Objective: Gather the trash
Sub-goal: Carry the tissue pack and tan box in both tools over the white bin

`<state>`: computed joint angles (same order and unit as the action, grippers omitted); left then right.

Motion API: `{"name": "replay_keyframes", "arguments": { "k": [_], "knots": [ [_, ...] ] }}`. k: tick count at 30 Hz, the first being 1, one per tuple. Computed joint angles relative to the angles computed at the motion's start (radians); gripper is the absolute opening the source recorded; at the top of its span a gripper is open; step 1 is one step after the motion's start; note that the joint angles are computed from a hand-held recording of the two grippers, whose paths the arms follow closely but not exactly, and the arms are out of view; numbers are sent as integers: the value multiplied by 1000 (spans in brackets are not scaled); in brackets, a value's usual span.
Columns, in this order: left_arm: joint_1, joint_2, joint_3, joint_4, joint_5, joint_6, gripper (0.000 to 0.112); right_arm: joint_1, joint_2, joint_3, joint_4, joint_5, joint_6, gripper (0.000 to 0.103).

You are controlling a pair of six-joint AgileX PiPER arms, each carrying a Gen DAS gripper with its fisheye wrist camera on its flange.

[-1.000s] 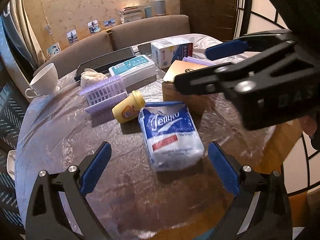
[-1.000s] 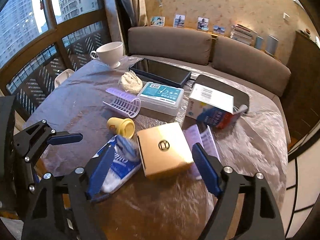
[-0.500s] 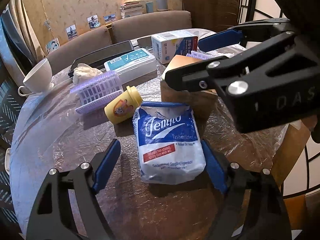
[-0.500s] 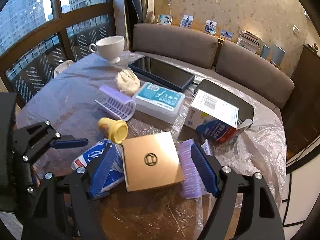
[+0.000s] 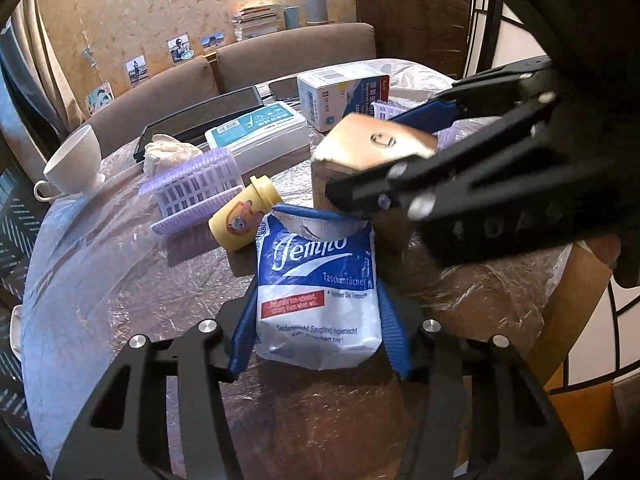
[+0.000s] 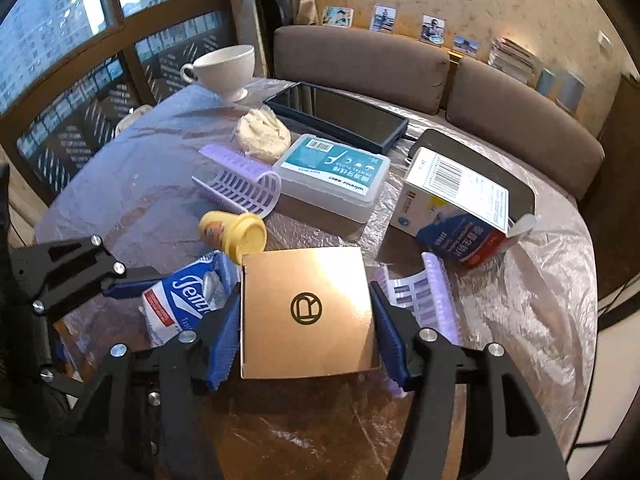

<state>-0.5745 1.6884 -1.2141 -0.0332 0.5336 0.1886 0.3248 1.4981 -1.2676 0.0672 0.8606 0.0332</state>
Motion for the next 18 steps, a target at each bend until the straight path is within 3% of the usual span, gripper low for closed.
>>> {"name": "replay_keyframes", "arguments": {
  "k": [18],
  "knots": [
    [74, -87, 61, -154, 52, 124, 53, 45, -199, 98, -16, 24, 207, 59]
  ]
}}
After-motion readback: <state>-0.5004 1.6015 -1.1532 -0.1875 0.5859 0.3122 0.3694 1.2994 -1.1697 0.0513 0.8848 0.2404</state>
